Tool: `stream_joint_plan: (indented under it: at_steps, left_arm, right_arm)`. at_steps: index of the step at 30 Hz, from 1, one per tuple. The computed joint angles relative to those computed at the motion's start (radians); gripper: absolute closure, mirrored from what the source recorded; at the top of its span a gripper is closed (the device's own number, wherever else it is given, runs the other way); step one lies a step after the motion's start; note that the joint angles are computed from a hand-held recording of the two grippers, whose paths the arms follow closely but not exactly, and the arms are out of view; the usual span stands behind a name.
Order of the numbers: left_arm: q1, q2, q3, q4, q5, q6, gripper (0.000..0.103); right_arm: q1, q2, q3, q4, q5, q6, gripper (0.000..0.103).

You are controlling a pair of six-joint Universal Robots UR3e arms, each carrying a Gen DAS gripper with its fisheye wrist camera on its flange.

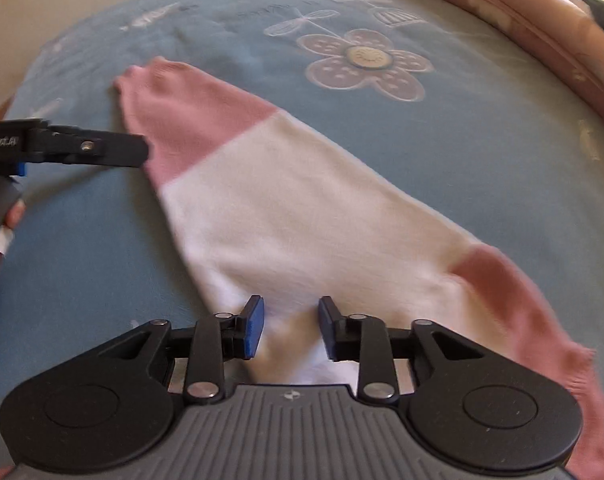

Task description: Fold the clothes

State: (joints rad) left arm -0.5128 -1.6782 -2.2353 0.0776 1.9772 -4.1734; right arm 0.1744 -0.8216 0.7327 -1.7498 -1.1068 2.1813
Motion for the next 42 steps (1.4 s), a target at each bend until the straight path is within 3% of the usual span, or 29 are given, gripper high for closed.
stream_joint_plan:
  at_steps: [3, 5, 10, 13, 15, 16, 17, 19, 22, 24, 26, 29, 33, 36, 40, 42]
  left_arm:
    - [-0.002, -0.001, 0.005, -0.008, 0.002, 0.002, 0.006]
    - [-0.002, 0.0, 0.006, -0.009, 0.001, 0.004, 0.006]
    - [-0.003, 0.002, 0.006, -0.003, -0.005, 0.012, 0.006]
    - [-0.022, -0.026, 0.004, 0.117, -0.019, 0.069, 0.006]
    - [-0.017, -0.058, 0.009, 0.215, -0.109, 0.156, 0.006]
    - [-0.011, -0.074, 0.014, 0.26, -0.165, 0.2, 0.005]
    - [-0.004, -0.088, 0.03, 0.268, -0.225, 0.241, 0.005]
    - [-0.019, -0.114, 0.085, 0.221, -0.254, 0.281, 0.005]
    - [-0.045, -0.123, 0.139, 0.133, -0.22, 0.296, 0.005]
    - [-0.039, -0.118, 0.133, 0.13, -0.226, 0.284, 0.005]
    - [-0.038, -0.113, 0.129, 0.122, -0.224, 0.281, 0.005]
    - [-0.041, -0.106, 0.132, 0.1, -0.225, 0.282, 0.005]
    - [-0.045, -0.116, 0.145, 0.092, -0.224, 0.286, 0.005]
    - [-0.047, -0.115, 0.145, 0.096, -0.23, 0.287, 0.005]
    - [-0.046, -0.111, 0.151, 0.073, -0.244, 0.289, 0.005]
    - [-0.045, -0.111, 0.16, 0.052, -0.255, 0.292, 0.005]
  right_arm:
    - [-0.049, 0.003, -0.099, 0.183, 0.128, -0.044, 0.066]
    - [-0.082, -0.026, -0.11, 0.22, 0.147, -0.033, 0.064]
    - [-0.146, -0.184, 0.071, 0.207, 0.073, -0.105, 0.05]
    - [-0.152, -0.266, 0.24, 0.142, 0.015, -0.143, 0.048]
    - [-0.142, -0.294, 0.341, 0.084, -0.007, -0.138, 0.048]
    - [-0.141, -0.284, 0.342, 0.122, 0.005, -0.148, 0.048]
    - [-0.133, -0.271, 0.329, 0.169, 0.014, -0.167, 0.037]
    - [-0.128, -0.298, 0.348, 0.176, 0.027, -0.236, 0.035]
    - [-0.167, -0.291, 0.27, 0.214, 0.096, -0.217, 0.035]
    - [-0.179, -0.262, 0.248, 0.078, 0.094, -0.053, 0.034]
    - [-0.177, -0.189, 0.205, -0.083, 0.075, 0.169, 0.025]
    - [-0.149, -0.024, 0.044, -0.166, 0.032, 0.407, 0.024]
    - [-0.078, 0.138, -0.076, -0.318, -0.099, 0.58, 0.023]
    - [-0.059, 0.248, -0.206, -0.335, -0.123, 0.67, 0.006]
    - [-0.057, 0.253, -0.263, -0.283, -0.125, 0.681, 0.006]
    - [-0.081, 0.165, -0.145, -0.306, -0.074, 0.676, 0.006]
